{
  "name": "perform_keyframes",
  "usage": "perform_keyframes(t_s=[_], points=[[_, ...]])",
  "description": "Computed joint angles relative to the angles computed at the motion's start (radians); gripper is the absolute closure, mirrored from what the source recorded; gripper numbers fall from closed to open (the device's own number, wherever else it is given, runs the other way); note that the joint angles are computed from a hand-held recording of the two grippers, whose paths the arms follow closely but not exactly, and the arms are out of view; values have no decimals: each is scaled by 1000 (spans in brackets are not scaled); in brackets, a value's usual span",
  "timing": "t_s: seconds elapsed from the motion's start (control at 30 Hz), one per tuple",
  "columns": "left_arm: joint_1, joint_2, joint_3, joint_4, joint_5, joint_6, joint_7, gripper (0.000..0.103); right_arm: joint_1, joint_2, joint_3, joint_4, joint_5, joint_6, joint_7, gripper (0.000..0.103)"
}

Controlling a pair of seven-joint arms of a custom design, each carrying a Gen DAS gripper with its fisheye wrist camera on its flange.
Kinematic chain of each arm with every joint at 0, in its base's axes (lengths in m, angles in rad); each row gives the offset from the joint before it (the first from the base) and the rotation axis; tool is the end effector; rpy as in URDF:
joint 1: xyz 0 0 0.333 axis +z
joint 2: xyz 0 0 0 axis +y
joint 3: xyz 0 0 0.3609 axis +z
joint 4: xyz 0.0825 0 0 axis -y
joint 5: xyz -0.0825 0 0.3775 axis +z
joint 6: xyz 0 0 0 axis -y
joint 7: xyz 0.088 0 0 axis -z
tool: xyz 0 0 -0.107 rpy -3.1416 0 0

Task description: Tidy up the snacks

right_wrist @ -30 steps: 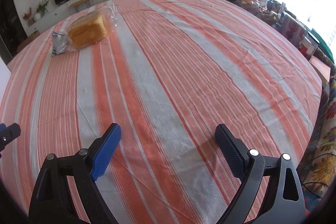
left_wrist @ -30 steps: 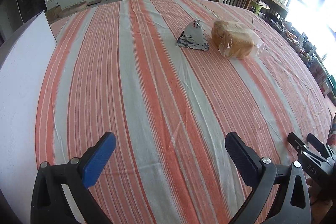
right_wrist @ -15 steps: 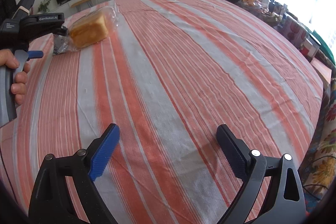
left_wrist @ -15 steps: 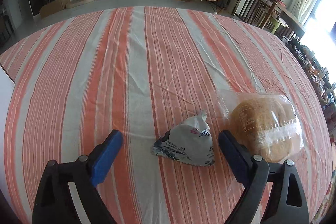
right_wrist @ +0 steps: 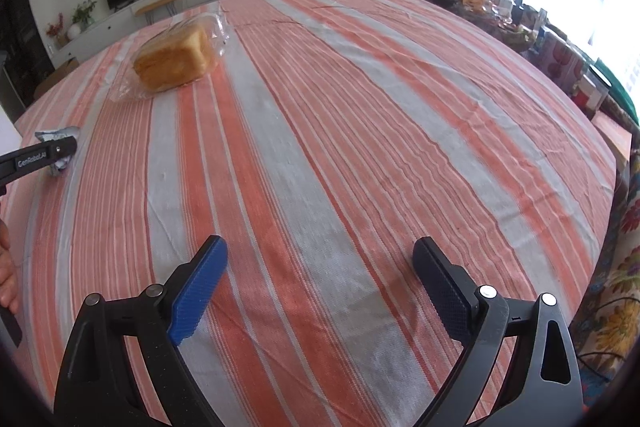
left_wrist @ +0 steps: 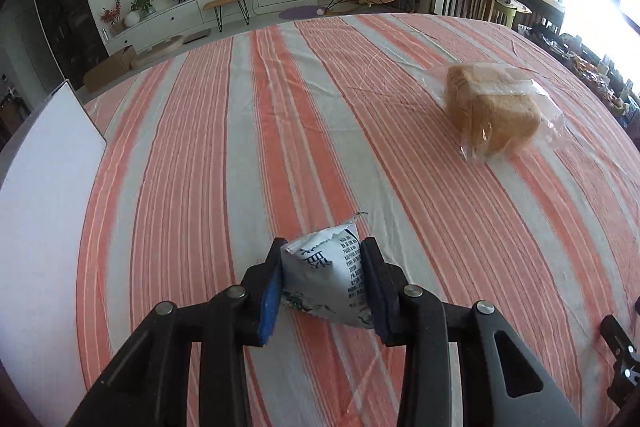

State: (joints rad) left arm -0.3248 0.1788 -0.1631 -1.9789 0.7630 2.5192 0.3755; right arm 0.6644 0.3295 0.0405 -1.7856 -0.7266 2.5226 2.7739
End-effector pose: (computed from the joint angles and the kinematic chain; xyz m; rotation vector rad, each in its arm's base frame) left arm 0.5506 -0.2933 0.4636 -1.9823 1.6784 -0.5059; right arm 0.5177 0.4447 0.4577 -1.8552 1.8322 -0.6027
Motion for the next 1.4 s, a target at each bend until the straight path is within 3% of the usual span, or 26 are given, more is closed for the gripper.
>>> perform_keyframes(t_s=[0.2,0.3,0.37,0.43,0.5,0.57,0.67,1.4], points=[[41,-200,-36,-269,-6,110,-115,66,2,1,-1,2,0,-2,1,7],[83,-224,-50,-323,29,198,-167,55,1,0,-1,0,-1,-1,2,7],[94,-217,-64,-315,31,183,-167,31,1,0,-1,0,-1,0,2,7],[96,-205,-73,-302,29,160,-156,22,1,0,-1,-1,-1,0,2,7],[84,-185,-85,-265,22,82,-133,19,1,0,-1,0,-1,-1,2,7],[71,-171,-87,-243,34,34,-138,9,1,0,-1,0,-1,-1,2,7],[70,-176,-74,-256,14,42,-163,0,1,0,-1,0,0,-1,2,7],[70,-180,-72,-265,51,45,-195,0,1,0,0,1,2,-3,0,7]])
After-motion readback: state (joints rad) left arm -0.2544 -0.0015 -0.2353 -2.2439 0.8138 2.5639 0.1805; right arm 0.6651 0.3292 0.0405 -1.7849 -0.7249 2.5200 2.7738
